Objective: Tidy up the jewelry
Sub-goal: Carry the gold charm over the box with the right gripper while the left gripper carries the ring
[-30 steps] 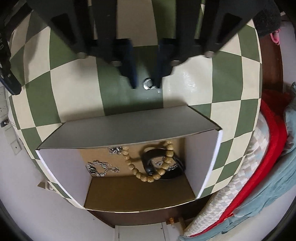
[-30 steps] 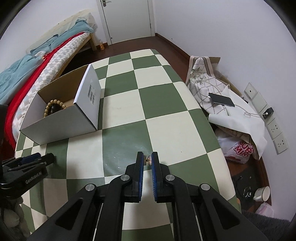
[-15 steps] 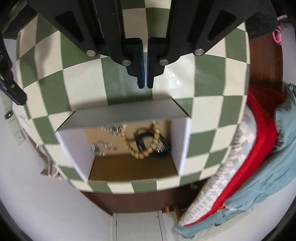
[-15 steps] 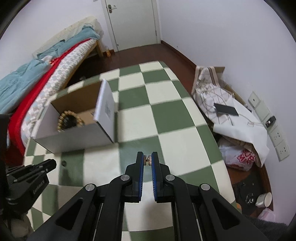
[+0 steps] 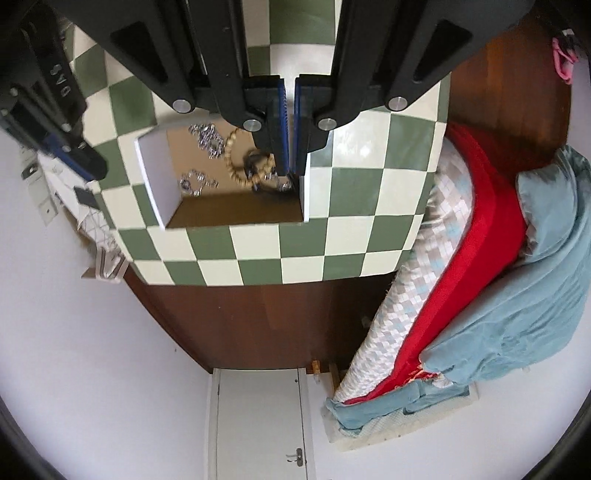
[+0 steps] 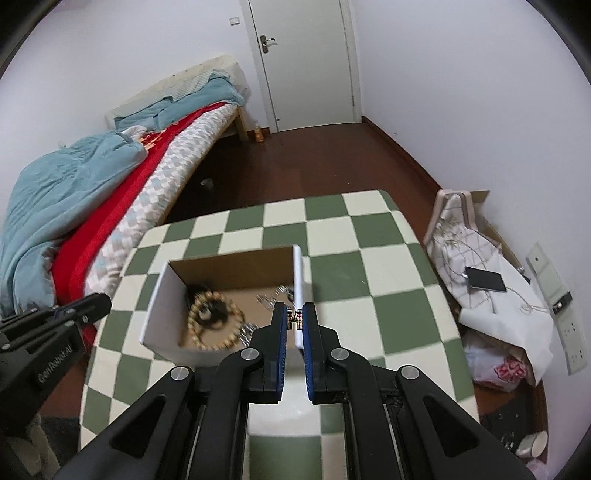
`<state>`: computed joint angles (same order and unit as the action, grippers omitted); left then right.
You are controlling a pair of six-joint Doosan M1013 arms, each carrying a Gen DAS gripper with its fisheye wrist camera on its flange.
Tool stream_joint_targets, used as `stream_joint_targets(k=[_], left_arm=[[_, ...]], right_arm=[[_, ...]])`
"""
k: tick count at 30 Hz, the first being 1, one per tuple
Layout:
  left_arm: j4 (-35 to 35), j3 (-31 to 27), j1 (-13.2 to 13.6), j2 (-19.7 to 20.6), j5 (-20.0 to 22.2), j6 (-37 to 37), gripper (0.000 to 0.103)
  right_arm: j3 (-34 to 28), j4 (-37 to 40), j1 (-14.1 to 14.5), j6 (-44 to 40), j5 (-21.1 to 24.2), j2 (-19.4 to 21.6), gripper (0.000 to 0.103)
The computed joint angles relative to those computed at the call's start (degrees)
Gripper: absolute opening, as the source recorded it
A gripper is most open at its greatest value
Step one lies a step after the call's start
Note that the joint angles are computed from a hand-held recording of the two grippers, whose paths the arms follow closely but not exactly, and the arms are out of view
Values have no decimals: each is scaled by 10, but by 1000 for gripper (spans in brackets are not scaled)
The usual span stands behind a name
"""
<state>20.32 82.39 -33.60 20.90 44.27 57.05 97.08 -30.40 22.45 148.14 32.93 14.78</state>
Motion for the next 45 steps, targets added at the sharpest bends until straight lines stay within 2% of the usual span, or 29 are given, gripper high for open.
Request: stream_joint_targets(k=[4, 8, 11, 12, 13, 14, 15, 18, 24, 26, 28, 30, 39, 45], left_arm=[[-19, -3, 19, -4, -8, -6, 0], [-72, 20, 31, -11, -11, 24, 1], [-93, 52, 24, -16, -21, 40, 10], [-94, 60, 19, -15, -16, 41, 26], [-94, 67, 15, -14, -16, 41, 51], [-94, 76, 11, -13, -24, 37, 60], [-91, 81, 8, -12, -29, 30, 62], [-70, 77, -6, 10, -12, 26, 62], [-65, 59, -18, 42, 11, 45, 60], [-69, 55, -19, 47, 14, 51, 44], [-79, 56, -17, 48, 6, 56, 19], [-79, 56, -19, 49, 5, 58, 9], [-61, 70, -24, 34, -7, 43, 9], [-61, 87, -23, -13, -42, 49, 9]], right_arm=[[-15, 33, -8, -26, -9, 9, 9], [-9, 45, -12, -30, -18, 5, 9], [4, 54, -12, -29, -22, 1, 9], [12, 55, -11, -24, -22, -2, 9], [18, 58, -11, -21, -23, -4, 9], [27, 61, -10, -15, -23, -8, 9], [33, 60, -10, -10, -22, -10, 8], [53, 72, -13, -2, -16, -17, 8], [74, 62, -16, 20, -3, -26, 9], [76, 56, -18, 26, -1, -28, 9], [76, 54, -20, 27, 1, -28, 9], [76, 49, -21, 31, 2, -30, 9], [72, 38, -20, 34, 5, -30, 9], [69, 35, -15, 36, -2, -34, 9]])
